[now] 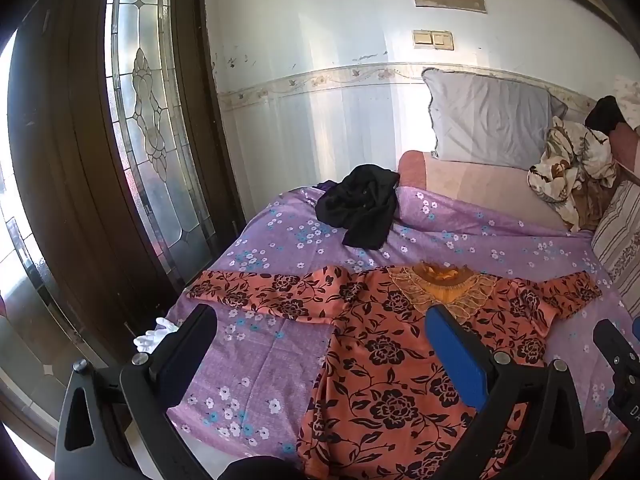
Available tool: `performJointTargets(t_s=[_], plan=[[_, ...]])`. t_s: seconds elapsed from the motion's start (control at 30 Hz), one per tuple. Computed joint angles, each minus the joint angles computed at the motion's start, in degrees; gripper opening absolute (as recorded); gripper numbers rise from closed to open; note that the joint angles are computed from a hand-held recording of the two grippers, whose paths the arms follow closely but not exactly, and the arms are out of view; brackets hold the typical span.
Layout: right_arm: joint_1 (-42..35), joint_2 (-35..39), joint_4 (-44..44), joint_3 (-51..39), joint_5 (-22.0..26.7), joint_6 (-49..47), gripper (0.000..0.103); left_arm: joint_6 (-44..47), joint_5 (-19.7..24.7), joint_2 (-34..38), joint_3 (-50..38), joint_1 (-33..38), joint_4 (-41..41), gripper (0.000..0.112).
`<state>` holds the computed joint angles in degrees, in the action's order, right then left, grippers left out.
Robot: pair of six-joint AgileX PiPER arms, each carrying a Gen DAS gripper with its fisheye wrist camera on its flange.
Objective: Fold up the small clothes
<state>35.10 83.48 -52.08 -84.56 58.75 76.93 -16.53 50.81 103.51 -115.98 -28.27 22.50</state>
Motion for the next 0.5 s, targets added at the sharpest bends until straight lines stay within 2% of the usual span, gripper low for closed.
performJointTargets(t_s=[0.5], plan=[[0.01, 0.31, 0.11, -0.29, 0.08, -0.22, 0.103, -0.16, -1.75, -0.48, 1.61, 0.49, -0.32, 0.103]])
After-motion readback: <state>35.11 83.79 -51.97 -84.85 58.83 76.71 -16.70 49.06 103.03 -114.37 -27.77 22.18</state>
